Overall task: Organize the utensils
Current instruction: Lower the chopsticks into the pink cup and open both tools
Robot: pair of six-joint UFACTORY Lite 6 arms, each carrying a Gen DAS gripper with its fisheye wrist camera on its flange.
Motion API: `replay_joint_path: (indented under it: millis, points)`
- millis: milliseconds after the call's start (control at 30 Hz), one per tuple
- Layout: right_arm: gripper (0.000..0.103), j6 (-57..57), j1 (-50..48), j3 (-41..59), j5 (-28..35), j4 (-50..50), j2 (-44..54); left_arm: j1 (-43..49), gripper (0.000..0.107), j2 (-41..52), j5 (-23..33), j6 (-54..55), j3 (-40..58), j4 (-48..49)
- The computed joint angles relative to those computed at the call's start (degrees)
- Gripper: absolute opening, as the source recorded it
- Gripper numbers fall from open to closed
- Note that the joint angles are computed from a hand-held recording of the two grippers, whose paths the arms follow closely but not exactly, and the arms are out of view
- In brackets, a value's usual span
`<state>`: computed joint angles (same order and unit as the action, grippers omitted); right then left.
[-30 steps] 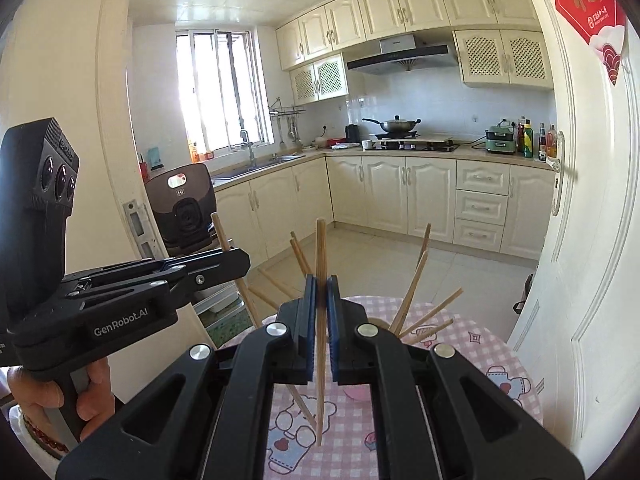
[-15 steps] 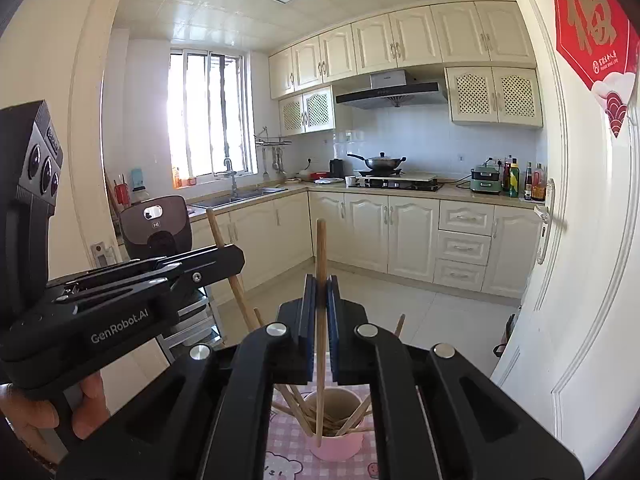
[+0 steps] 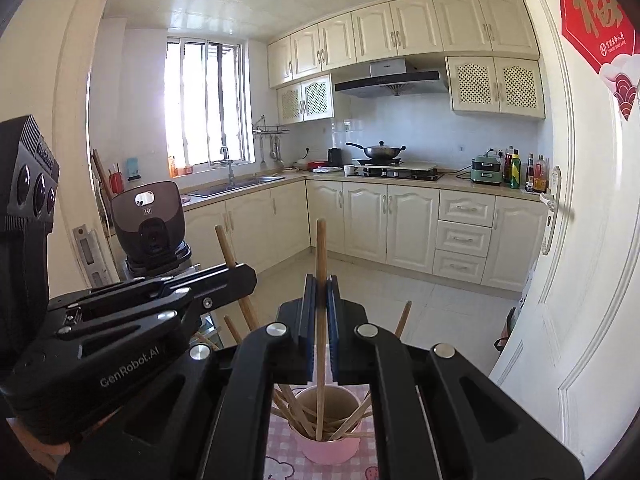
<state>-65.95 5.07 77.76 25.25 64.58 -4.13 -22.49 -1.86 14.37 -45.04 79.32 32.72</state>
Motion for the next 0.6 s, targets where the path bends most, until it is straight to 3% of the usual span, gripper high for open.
replay_joint_path:
  millis: [167,267,533,600]
  points:
    - [0.004,-0.4,-0.1,-1.7,0.1,0.3,-0.7,-0.5,0.006,-1.3,-1.3,-4.9,-4.7,4.7]
    - [0.004,-1.3,0.0,-4.1,-0.2,1.0,-1.8,-1.7,0.006,-2.3,-0.5,-15.6,-8.0,15.7]
    - [0.004,-7.7,0.8,-12.5,-2.4,4.1,-5.8,-2.8,0.006,-3.6,-0.7,-23.8,-13.3,23.4]
    - [0.004,-9.1,0.9,-14.6,-2.9,5.3,-6.9,-3.5,0.006,-4.8,-0.6,-30.9,-15.4,30.5]
